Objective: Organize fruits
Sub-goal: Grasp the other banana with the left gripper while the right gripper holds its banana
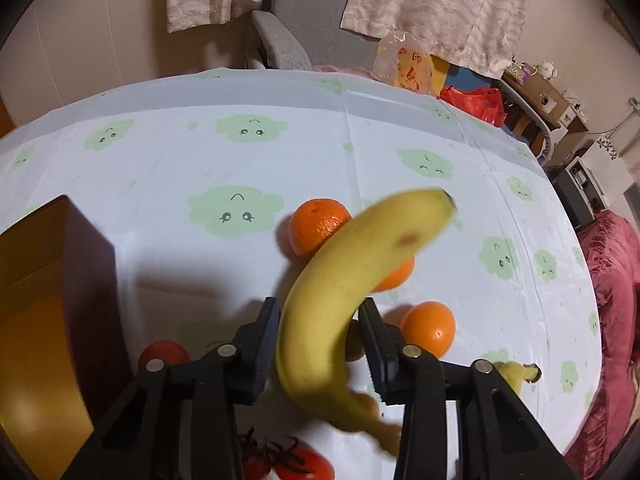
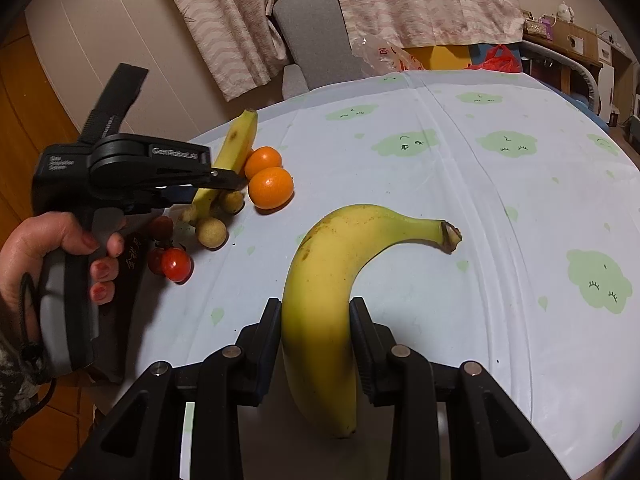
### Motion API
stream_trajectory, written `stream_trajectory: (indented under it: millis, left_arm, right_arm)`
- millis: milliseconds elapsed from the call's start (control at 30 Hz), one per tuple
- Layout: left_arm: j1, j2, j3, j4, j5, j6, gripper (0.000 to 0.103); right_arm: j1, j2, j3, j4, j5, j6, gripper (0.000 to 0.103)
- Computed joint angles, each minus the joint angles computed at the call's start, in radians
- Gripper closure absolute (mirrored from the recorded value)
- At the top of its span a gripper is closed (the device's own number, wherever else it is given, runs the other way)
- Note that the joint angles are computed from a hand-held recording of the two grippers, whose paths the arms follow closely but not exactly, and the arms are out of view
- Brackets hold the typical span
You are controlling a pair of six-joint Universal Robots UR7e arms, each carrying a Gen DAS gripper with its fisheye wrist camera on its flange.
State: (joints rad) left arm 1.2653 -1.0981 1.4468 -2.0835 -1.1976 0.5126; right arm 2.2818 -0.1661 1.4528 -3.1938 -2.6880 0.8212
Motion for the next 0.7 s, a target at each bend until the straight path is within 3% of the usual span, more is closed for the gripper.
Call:
stream_trajectory:
  millis: [400,700]
  left_arm:
    - [0.026,-0.055,0.017,0.038,-0.053,-0.014,0.069]
    - [0.038,-0.117,0.025,0.053,-0.142,-0.023,0.069]
  right_arm:
    - [0.006,0.008,-0.015,0.033,-0.023,0.015,0.068]
    - [0.009,0.011,-0.024,0.068,-0.039,0.032,0.068]
